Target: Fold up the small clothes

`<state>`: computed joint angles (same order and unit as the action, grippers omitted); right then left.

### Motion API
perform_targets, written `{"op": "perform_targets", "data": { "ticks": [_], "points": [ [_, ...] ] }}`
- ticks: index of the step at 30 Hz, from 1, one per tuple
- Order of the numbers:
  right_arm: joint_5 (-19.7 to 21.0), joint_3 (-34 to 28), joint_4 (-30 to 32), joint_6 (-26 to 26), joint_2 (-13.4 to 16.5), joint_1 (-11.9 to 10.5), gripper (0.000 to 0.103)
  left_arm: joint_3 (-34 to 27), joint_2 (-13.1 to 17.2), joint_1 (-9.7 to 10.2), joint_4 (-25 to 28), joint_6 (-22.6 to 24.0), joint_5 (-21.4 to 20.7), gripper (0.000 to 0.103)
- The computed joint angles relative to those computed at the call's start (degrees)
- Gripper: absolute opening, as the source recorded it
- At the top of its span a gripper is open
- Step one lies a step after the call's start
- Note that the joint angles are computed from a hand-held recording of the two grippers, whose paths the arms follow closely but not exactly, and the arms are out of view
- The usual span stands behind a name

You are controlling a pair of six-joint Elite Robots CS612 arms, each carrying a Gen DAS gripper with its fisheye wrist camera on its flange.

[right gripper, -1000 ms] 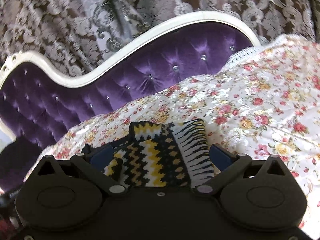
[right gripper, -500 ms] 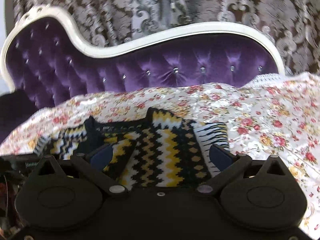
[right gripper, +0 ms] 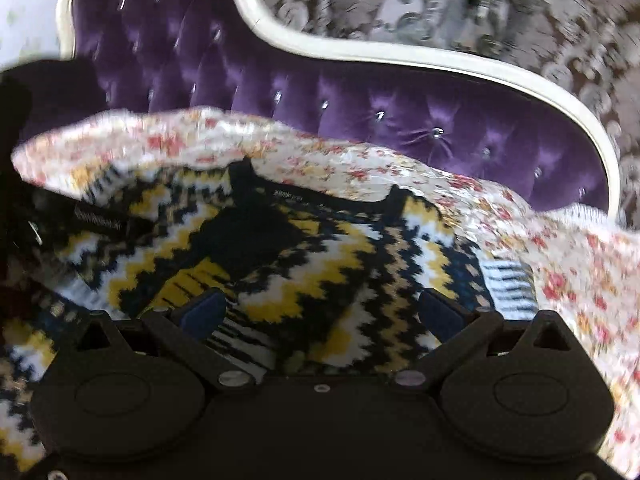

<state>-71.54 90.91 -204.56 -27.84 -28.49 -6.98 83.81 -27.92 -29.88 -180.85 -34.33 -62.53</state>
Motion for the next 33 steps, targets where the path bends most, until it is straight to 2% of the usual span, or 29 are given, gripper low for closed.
{"op": "perform_targets", "data": {
  "ticks": [3,6,8,13,18,22,24,28,32,33],
  "points": [
    [-4.4,-1.2,-1.1,-2.3,0.8,0.9,0.099,-0.1,-0.2,0.21,0.9,0.0,-0.7,0.089],
    [-8.2,-2.0,-3.2,0.4,1.1,0.6,0.092,-0.3,-0.4,0.37,1.5,-0.1,-1.3,0.089],
    [-8.4,-2.2,-2.1,3.8,0.8,-0.5,0.091,-0.2,-0.4,0.42,1.5,0.1,-1.4,0.089],
    [-1.4,-2.1,6.8,11.4,-0.5,-4.3,0.088,-0.1,-0.3,0.5,0.8,0.5,-1.7,0.089],
    [7.8,-1.5,8.1,15.9,-0.2,-7.2,0.085,0.0,-0.3,0.44,0.7,0.5,-1.5,0.089],
    [13.4,-2.8,10.2,19.5,0.1,-8.3,0.084,0.0,-0.3,0.42,0.6,0.4,-1.5,0.089],
    [16.2,-3.5,10.4,21.7,0.6,-8.9,0.078,0.0,-0.3,0.38,0.4,0.5,-1.3,0.089],
    [20.1,-4.8,11.5,24.1,1.4,-9.5,0.058,0.1,-0.1,0.18,-0.3,0.5,-0.6,0.089],
    [20.0,-5.2,12.8,24.0,1.4,-9.2,0.037,0.1,-0.3,0.19,-0.1,0.6,-0.7,0.089],
    [20.0,-5.1,13.3,23.9,1.3,-9.1,0.035,0.2,-0.3,0.19,-0.3,0.7,-0.8,0.089]
  ]
}}
